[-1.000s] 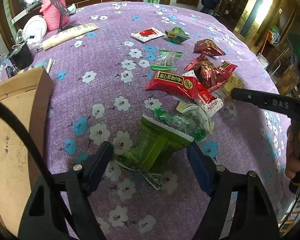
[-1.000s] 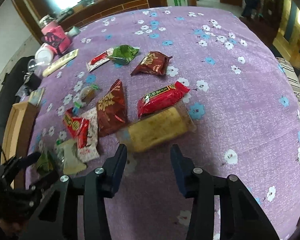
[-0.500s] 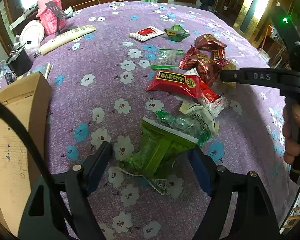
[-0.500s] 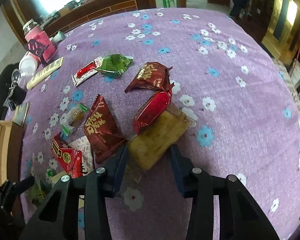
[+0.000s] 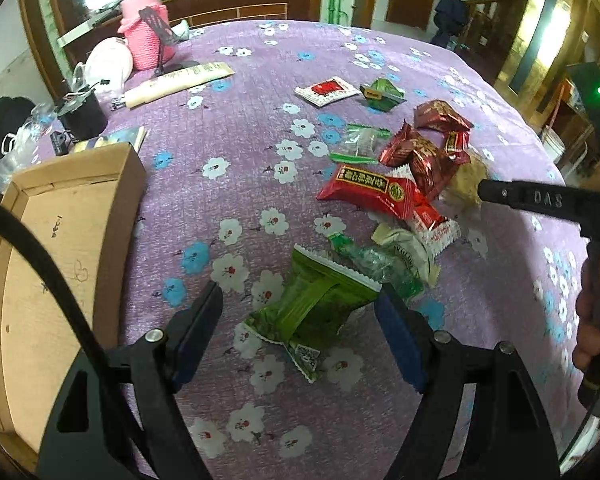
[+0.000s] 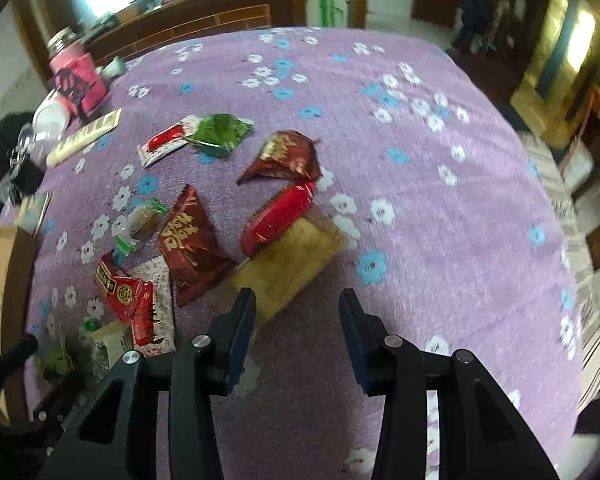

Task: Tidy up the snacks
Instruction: 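Grasp the green snack bag with the left tool while the right tool grasps the tan packet, then carry the green bag and tan packet over the cardboard tray with both tools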

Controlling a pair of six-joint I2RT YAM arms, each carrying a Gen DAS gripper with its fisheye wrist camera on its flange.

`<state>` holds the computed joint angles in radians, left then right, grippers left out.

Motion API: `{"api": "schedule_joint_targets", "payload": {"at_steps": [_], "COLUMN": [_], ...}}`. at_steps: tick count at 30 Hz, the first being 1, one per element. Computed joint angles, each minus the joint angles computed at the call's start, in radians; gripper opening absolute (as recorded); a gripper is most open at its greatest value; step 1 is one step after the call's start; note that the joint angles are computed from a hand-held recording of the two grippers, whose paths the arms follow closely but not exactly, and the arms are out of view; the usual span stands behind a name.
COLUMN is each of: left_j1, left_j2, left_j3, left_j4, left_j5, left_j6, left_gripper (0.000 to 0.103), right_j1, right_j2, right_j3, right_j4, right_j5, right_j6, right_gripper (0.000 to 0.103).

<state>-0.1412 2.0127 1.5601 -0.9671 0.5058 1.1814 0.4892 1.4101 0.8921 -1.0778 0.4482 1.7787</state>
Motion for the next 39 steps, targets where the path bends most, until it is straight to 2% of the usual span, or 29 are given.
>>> {"api": "schedule_joint_targets", "payload": {"at_steps": [2,7,9,12,14,15,20,22,29,30,31,37,39], "left_j1": [0.002,0.004,-0.004,-0.026,-0.022,-0.019,-0.003,0.004,0.015,0.019,0.022,0.011,0.019], "left_j2": [0.012,0.038,0.031,0.021,0.033,0.045,0.12,0.153,0.186,0.193,0.188,0.109,0.103], "left_j3": [0.017,0.045,0.022,-0.036,-0.017,0.003,0.13,0.185,0.261,0.281,0.284,0.188,0.185], "left_j4": [-0.016,-0.087,-0.071,0.02,0.002,-0.016,-0.104,-0.143,-0.243,-0.273,-0.285,-0.196,-0.2], "left_j5": [-0.001,0.009,-0.006,-0.054,-0.033,-0.022,0.005,0.01,0.046,0.061,0.072,0.042,0.044], "left_j6": [0.03,0.128,0.137,0.1,0.089,0.078,0.0,-0.023,-0.046,-0.052,-0.064,-0.159,-0.178], "left_gripper": [0.079,0.079,0.079,0.079,0.078,0.076,0.048,0.042,0.041,0.041,0.041,0.04,0.04], "right_j1": [-0.015,-0.097,-0.137,-0.148,-0.117,-0.101,0.002,0.05,0.167,0.184,0.193,0.215,0.22], "right_j2": [-0.007,0.048,0.092,0.117,0.088,0.066,-0.097,-0.126,-0.131,-0.129,-0.137,-0.158,-0.161], "right_j3": [-0.018,0.013,0.047,0.056,0.026,0.008,-0.113,-0.127,-0.123,-0.117,-0.117,-0.101,-0.103], "right_j4": [0.031,0.084,0.091,0.09,0.075,0.066,0.082,0.075,0.085,0.08,0.088,0.087,0.09], "right_j5": [-0.015,-0.021,-0.022,-0.027,-0.02,-0.02,-0.008,0.0,0.033,0.039,0.047,0.057,0.06], "right_j6": [0.021,-0.023,-0.085,-0.165,-0.159,-0.145,-0.06,-0.033,0.035,0.045,0.045,0.03,0.03], "right_gripper": [0.044,0.044,0.045,0.047,0.035,0.033,0.03,0.029,0.028,0.027,0.015,0.009,0.008]}}
